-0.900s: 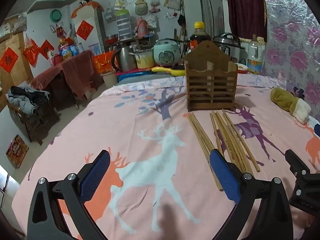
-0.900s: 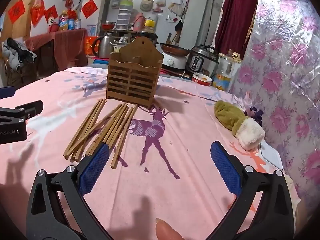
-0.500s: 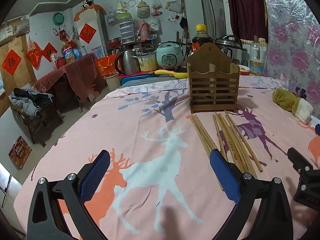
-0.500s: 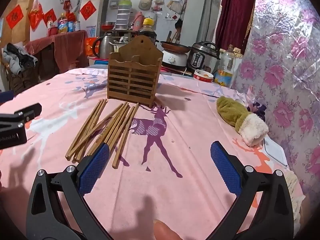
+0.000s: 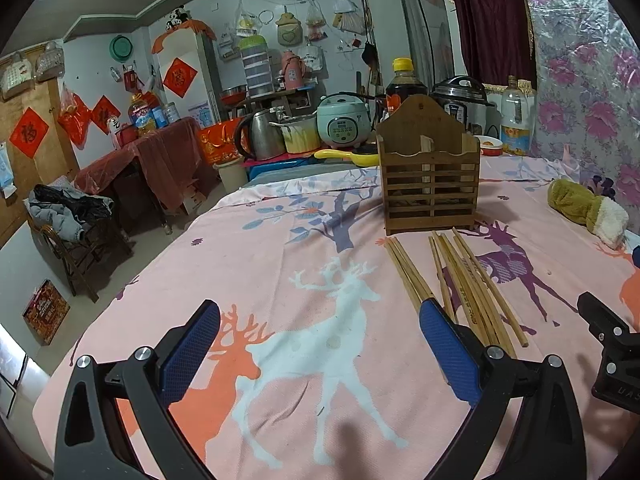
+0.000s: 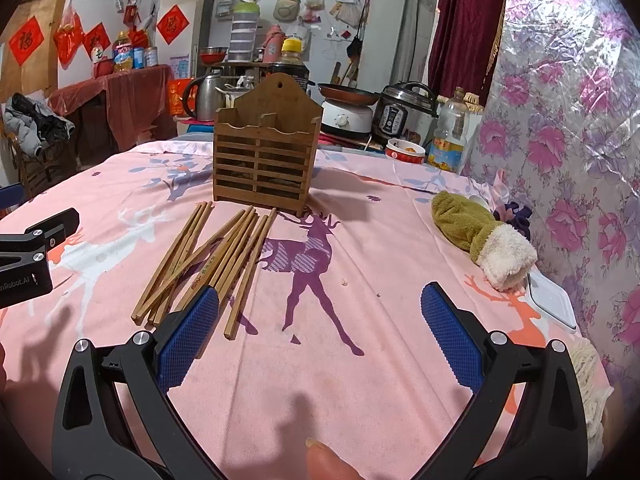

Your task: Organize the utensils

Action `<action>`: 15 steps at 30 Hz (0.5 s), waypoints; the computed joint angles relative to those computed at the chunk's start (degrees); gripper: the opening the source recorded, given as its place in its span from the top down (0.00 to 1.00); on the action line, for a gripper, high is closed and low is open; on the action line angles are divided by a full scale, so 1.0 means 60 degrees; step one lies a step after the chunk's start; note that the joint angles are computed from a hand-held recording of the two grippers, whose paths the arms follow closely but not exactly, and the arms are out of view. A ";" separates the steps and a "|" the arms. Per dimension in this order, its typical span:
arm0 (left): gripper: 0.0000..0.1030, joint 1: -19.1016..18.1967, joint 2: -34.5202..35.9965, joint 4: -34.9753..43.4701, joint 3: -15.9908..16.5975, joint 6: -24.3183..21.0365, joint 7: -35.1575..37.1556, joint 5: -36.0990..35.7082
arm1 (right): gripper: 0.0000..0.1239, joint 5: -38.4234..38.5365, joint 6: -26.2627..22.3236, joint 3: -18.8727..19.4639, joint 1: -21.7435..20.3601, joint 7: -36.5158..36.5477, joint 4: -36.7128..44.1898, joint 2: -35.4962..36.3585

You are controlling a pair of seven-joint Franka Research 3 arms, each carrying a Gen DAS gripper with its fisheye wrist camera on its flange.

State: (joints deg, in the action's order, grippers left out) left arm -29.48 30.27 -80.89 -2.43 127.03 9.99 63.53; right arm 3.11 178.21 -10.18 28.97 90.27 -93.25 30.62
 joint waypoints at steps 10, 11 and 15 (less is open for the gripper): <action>0.05 -0.0031 -0.0063 -0.0091 0.0002 -0.0083 -0.0131 0.0110 | 0.21 0.0032 -0.0006 0.0025 -0.0024 -0.0017 -0.0009 -0.0021; 0.05 -0.0029 -0.0070 -0.0101 -0.0001 -0.0086 -0.0140 0.0121 | 0.21 0.0025 -0.0005 0.0010 -0.0012 -0.0014 -0.0009 -0.0018; 0.05 -0.0017 -0.0076 -0.0104 -0.0016 -0.0086 -0.0147 0.0140 | 0.21 0.0014 -0.0004 -0.0025 0.0018 0.0006 0.0000 -0.0005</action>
